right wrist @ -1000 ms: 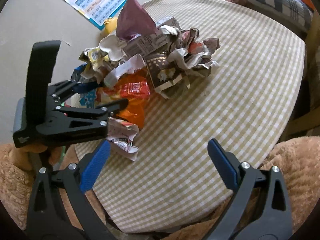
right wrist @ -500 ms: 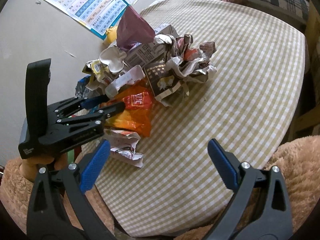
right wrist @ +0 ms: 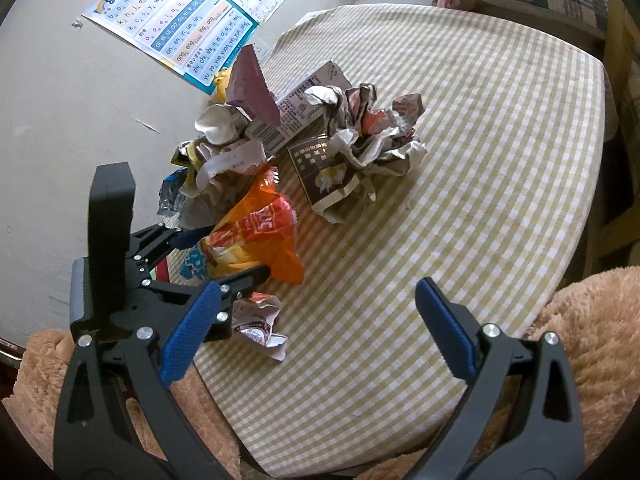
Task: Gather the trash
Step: 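Grasp the orange chip bag on the table with the left tool, then lift the orange chip bag with the left tool while the right tool grasps crumpled paper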
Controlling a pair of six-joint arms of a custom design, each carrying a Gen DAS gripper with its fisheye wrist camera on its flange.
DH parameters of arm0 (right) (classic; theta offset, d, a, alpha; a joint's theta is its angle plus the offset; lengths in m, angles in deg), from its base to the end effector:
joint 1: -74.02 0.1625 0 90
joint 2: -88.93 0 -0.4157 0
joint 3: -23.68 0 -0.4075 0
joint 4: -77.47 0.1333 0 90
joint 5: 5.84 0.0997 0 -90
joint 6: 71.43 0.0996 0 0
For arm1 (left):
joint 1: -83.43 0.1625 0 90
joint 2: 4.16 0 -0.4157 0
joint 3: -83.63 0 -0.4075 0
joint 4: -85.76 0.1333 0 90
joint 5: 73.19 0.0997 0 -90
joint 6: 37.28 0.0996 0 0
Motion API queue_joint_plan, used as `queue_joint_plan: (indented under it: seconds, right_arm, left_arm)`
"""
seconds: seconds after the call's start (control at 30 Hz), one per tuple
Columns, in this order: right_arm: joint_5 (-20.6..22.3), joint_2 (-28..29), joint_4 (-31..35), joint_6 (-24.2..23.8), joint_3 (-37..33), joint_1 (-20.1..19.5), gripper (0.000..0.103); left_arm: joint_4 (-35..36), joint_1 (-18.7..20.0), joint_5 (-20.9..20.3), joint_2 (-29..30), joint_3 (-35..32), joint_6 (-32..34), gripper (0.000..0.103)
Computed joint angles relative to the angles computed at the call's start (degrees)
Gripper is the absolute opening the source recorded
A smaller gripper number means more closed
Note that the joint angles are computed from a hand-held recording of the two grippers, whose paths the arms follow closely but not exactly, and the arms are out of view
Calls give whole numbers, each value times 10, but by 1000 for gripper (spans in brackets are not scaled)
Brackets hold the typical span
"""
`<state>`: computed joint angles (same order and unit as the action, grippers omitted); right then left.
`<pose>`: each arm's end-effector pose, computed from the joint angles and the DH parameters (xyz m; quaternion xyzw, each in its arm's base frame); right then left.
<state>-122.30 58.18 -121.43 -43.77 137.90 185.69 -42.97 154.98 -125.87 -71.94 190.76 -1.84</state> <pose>0.2791 -0.4615 -0.0675 -0.0999 -0.9457 0.2879 0.1135 0.0030 -0.6031 0.2087 0.4309 0.8438 0.0523 0.3157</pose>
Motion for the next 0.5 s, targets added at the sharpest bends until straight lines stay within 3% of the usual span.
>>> queue_joint_plan:
  seconds: [0.1,0.33,0.5]
  right_arm:
    - [1,0,-3,2,1,0,96]
    - [1,0,-4,4,1,0,96]
    - [0,0,-4,4,0,0,96]
  left_arm:
    - [-23,-4,5,-3,14,22,78]
    - [-54,-14,3,-33,53,13,59]
    - [-94,-15,-20,-79,96,34,56]
